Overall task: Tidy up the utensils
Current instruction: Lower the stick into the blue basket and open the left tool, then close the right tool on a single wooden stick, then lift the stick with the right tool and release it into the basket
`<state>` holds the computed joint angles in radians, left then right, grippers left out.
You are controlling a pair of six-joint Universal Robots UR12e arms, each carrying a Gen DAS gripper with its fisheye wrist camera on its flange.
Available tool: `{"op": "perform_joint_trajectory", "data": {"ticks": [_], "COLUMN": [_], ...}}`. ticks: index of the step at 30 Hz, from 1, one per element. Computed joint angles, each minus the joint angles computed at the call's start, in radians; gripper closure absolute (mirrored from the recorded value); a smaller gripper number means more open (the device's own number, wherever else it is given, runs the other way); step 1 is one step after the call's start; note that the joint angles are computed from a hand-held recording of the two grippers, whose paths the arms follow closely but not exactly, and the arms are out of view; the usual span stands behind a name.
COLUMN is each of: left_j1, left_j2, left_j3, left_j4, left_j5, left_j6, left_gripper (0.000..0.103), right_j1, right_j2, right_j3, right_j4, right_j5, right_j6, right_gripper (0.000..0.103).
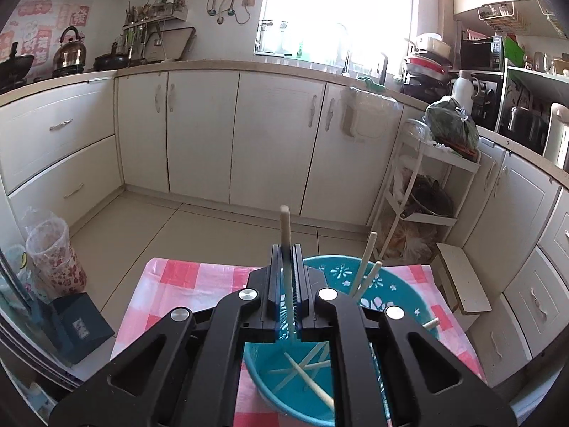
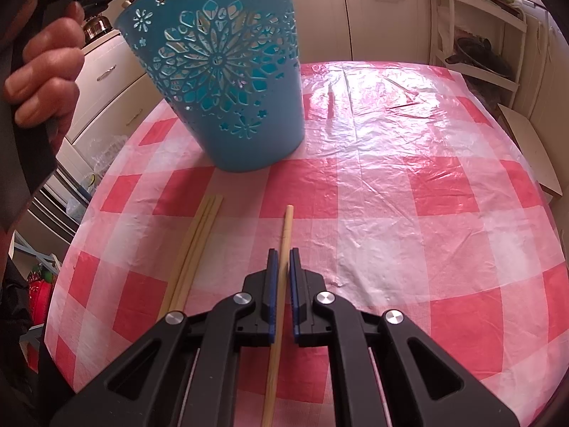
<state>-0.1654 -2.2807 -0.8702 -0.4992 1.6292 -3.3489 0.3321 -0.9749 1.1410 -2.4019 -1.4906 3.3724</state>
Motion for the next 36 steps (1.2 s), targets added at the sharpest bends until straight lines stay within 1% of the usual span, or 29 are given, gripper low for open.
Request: {"op": "perform_joint_trajectory", "data": {"ticks": [3,6,7,8,9,11,13,16,18,21,23,25,28,29,31,33,36], "left_j1": [0.005,0.012,0.014,0.017,0.021,0.028,0.036,0.047,0.05,0.051,0.054,0.059,0.067,0.07,0.076,0.079,0.081], "left_j2": [0.021,0.05,0.064,0.077,0.094,0.121,0.153,0.19,0.211,0.241,0.263,0.282,0.303,0.309,0.319,0.326,0.337], "left_j3": [-0.031,-0.073,-0.095,-0.114,-0.14,-0.18,-0.229,-0.288,-0.325,-0.376,-0.416,-0.452,-0.494,-0.506,-0.523,-0.535,-0.549], "left_j4": [-0.002,0.022,0.037,0.051,0.068,0.084,0.094,0.095,0.088,0.07,0.055,0.033,0.005,-0.001,-0.013,-0.012,0.005], "left_j5": [-0.002,0.0,0.004,0.006,0.007,0.002,-0.004,-0.021,-0.023,-0.026,-0.029,-0.038,-0.05,-0.055,-0.073,-0.08,-0.087], "left_j6": [0.006,0.005,0.001,-0.006,-0.015,-0.032,-0.054,-0.079,-0.08,-0.069,-0.065,-0.069,-0.07,-0.075,-0.089,-0.097,-0.099], "left_gripper": [0.092,0.076,0.069,0.063,0.061,0.055,0.051,0.048,0.047,0.047,0.046,0.045,0.045,0.045,0.045,0.045,0.045], "right_j1": [-0.002,-0.004,-0.006,-0.007,-0.008,-0.001,0.009,0.02,0.028,0.025,0.009,-0.008,-0.038,-0.043,-0.044,-0.037,-0.02], "right_j2": [0.0,-0.001,-0.002,-0.003,-0.005,-0.008,-0.007,-0.002,0.0,-0.006,-0.021,-0.05,-0.081,-0.082,-0.069,-0.039,0.036], "right_j3": [0.001,0.003,0.004,0.005,0.007,0.01,0.007,-0.003,-0.007,-0.002,0.02,0.062,0.111,0.106,0.069,0.001,-0.142], "right_j4": [-0.002,-0.002,-0.003,-0.005,-0.006,-0.003,0.003,0.017,0.024,0.035,0.018,-0.058,-0.251,-0.311,-0.416,-0.5,-0.588], "right_j5": [0.007,0.011,0.021,0.034,0.041,0.018,-0.018,-0.075,-0.117,-0.111,-0.053,0.031,0.163,0.184,0.187,0.157,0.08], "right_j6": [0.004,0.003,0.003,0.002,0.0,-0.024,-0.055,-0.083,-0.103,-0.083,-0.043,0.012,0.111,0.145,0.179,0.187,0.186], "right_gripper": [0.096,0.095,0.094,0.088,0.081,0.074,0.075,0.082,0.093,0.097,0.097,0.098,0.097,0.097,0.097,0.097,0.097]}}
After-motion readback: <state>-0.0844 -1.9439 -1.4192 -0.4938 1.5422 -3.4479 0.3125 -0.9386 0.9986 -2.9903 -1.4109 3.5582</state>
